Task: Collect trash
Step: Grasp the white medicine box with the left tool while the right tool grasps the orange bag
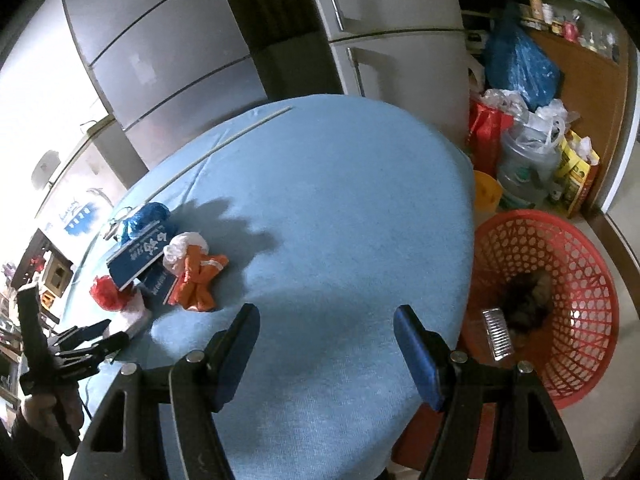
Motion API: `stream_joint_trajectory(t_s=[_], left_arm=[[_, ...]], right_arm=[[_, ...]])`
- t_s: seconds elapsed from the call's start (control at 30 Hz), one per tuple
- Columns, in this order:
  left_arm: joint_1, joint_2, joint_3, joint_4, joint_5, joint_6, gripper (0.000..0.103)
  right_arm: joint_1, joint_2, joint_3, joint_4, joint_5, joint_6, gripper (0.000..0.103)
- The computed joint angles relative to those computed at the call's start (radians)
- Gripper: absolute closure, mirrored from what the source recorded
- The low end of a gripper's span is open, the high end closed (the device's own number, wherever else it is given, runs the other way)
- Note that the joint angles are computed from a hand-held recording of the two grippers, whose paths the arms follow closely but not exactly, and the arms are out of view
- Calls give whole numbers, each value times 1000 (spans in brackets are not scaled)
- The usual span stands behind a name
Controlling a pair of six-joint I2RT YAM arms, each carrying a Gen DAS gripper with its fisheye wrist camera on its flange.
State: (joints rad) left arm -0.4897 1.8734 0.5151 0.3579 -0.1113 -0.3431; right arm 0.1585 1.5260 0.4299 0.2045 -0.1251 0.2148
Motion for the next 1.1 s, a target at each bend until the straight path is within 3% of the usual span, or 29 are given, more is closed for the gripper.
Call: stream_joint_trajectory(t_s=[0.2, 0.37, 0.43, 0.57, 0.77, 0.8, 0.83, 0.87, 0.93, 1.1], left_arm=[[-98, -41, -90, 46, -86, -176, 51], [-177, -72, -165, 65, -157, -305, 51], [-182, -79, -142, 16, -178, -325, 50], [-172, -74, -146, 21, -181, -321, 48], [-192, -27, -95, 2, -211, -330, 33], [-186, -16, -75, -9, -212, -323, 33], [-187, -14, -73, -7, -215, -323, 36], [-186, -14, -76, 4, -218, -325, 45], [-178, -23, -75, 2, -205, -323, 53], [-178, -40, -101, 24, -187, -361, 54]], right_arm=[[82, 74, 74, -4, 11, 16, 30], [205, 208, 237, -18, 1, 6, 30], [235, 271, 310, -28, -21, -4, 30], [293, 398, 426, -73, -7, -1, 30], [333, 536, 490, -43, 18, 39, 30], [334, 541, 484, -20, 22, 37, 40], [334, 542, 488, -29, 27, 35, 60], [326, 540, 487, -35, 11, 31, 68], [309, 532, 475, -35, -16, 24, 71], [260, 461, 368, 16, -45, 23, 71]])
